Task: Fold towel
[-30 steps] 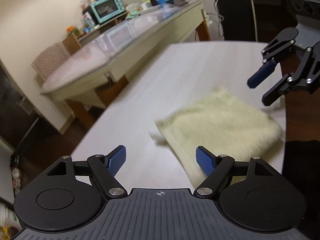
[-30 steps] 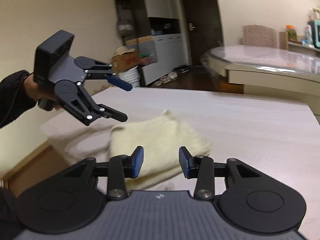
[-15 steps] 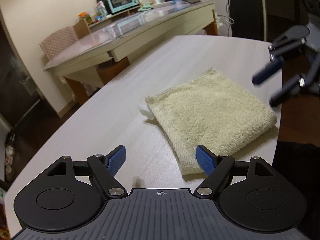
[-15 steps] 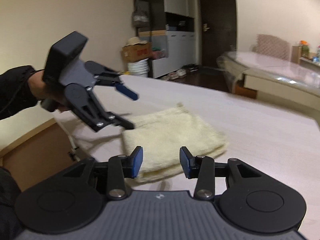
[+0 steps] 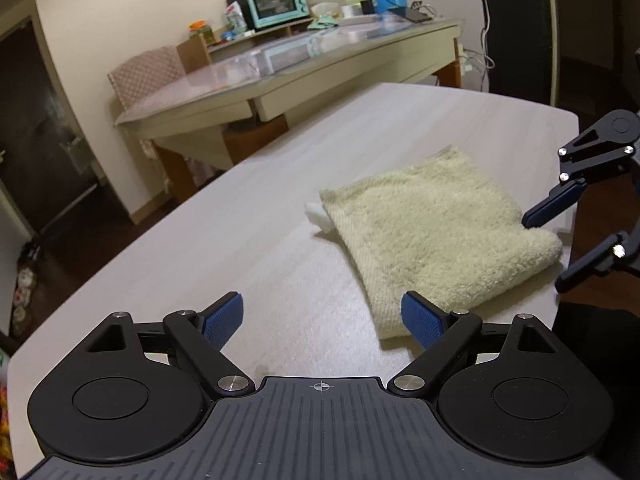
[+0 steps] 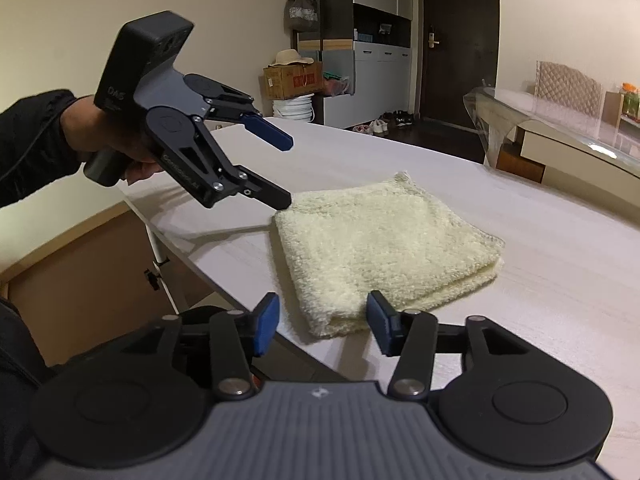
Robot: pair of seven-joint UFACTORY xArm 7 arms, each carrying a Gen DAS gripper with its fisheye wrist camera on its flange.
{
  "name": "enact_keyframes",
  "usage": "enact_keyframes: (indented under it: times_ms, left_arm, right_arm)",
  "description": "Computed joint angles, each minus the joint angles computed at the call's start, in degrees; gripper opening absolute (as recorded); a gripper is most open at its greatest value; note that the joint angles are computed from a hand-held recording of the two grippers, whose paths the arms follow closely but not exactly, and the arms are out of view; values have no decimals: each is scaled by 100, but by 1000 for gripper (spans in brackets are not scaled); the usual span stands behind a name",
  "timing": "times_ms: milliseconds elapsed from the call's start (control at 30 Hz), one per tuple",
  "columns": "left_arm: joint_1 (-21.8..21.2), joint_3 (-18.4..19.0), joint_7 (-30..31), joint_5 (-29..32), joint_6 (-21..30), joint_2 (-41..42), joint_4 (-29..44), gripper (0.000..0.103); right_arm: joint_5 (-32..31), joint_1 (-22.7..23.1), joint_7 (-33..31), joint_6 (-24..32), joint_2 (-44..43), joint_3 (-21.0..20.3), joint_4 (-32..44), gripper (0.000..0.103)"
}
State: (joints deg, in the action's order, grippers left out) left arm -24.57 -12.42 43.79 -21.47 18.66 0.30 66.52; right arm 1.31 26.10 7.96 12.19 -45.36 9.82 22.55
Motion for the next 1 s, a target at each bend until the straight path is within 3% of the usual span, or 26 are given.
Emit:
enact_keyframes:
  times_ms: [67, 200, 300, 600, 733, 900, 1000]
  left_arm:
    - [7, 4, 4, 3, -3, 11, -3, 92]
    - [19, 6, -12, 18, 43, -6, -12, 92]
    - [6, 5, -82, 99, -22, -76, -110, 92]
    - [-70, 32, -298, 181, -184, -222, -336, 91]
    - [-126, -12, -832, 465, -302, -320, -495, 91]
    - [-120, -70, -2039, 1163, -230, -294, -458, 91]
    - [-95, -84, -2778, 1616, -87, -300, -405, 91]
  right_arm:
    - [-16, -24, 19, -68, 89, 38, 12, 65]
    - [41, -16, 152, -65, 91, 43, 32, 66]
    - [117, -94, 338, -118, -15, 30, -18, 53]
    - [-575, -881, 619, 143, -28, 623, 121, 53]
    - [-824, -1009, 477, 198, -55, 531, 128, 54]
    - [-751, -871, 96, 146, 9, 45, 96, 58]
    - [-676, -870, -15, 110, 35, 29, 133, 58]
